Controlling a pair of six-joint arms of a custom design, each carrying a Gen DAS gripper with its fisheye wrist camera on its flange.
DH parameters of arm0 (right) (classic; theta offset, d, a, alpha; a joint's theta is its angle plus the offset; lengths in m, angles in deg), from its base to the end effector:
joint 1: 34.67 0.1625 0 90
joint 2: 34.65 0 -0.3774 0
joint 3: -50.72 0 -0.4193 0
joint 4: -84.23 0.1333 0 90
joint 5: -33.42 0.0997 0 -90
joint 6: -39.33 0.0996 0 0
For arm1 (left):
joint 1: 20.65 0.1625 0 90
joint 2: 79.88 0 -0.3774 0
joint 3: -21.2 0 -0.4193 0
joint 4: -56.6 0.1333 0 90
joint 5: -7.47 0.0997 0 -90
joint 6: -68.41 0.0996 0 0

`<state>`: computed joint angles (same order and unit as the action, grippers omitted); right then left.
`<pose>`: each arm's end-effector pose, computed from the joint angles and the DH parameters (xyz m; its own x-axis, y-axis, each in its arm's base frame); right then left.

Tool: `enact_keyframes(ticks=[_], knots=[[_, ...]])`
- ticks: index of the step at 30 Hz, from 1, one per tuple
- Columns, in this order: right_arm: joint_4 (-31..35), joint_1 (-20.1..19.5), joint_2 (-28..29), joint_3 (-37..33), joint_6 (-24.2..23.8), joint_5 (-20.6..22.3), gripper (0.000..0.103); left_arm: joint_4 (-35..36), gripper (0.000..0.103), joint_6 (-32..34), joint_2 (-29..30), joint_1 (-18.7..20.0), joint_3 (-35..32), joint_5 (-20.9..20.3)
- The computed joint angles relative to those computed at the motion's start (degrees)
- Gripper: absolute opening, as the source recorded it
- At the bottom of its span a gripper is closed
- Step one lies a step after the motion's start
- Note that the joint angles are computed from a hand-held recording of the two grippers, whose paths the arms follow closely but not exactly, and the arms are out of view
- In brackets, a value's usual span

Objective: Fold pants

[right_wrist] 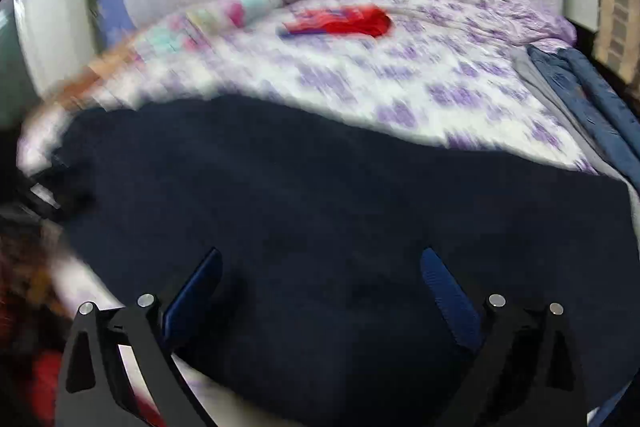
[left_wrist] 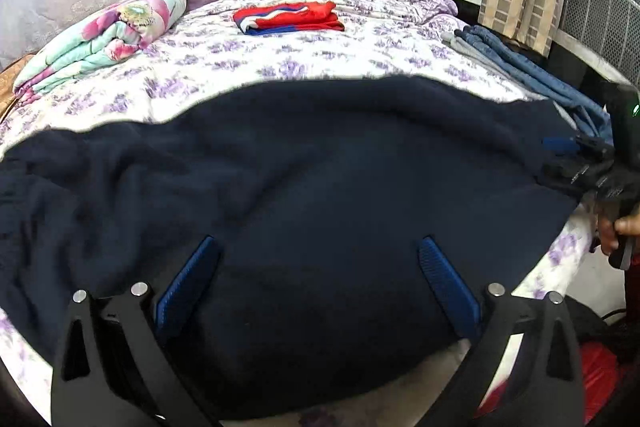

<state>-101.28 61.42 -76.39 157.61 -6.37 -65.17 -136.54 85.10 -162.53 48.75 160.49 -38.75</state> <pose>0.1807 -0.5777 -0.0013 -0.6268 -0.6349 0.4517 -0.7733 0.5779 -0.2608 0.0487 -0.4452 0.2094 -0.7470 -0.0216 -0.6645 0.4768 0.6792 -0.5580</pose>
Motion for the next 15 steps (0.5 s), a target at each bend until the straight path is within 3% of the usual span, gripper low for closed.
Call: enact_keyframes(ticks=[2,5,7,9,12,15], knots=[[3.55,0.51,-2.67,-0.47,1.39,7.78,0.1,-5.28,0.098,3.25,0.42,-1.87,-0.39,1.29],[6.73,3.44,-0.43,-6.91,2.71,12.12,0.098,-16.04,0.098,10.58,5.25,-2.8,-4.67,3.47],[4.56,6.01,4.17,-12.64,1.88,8.96,0.093,-12.24,0.098,8.01,6.79,-1.34,-8.34,3.39],[3.4,8.72,10.93,-20.93,-0.46,3.39,0.091,-3.26,0.098,2.24,7.5,1.78,-11.34,0.19],[11.02,10.26,19.0,-32.79,-0.39,-2.23,0.085,6.29,0.098,-3.11,8.92,5.1,-13.94,-1.61],[24.48,9.63,23.6,-41.27,4.02,-2.91,0.079,4.98,0.098,-4.87,6.15,6.81,-12.38,-7.69]])
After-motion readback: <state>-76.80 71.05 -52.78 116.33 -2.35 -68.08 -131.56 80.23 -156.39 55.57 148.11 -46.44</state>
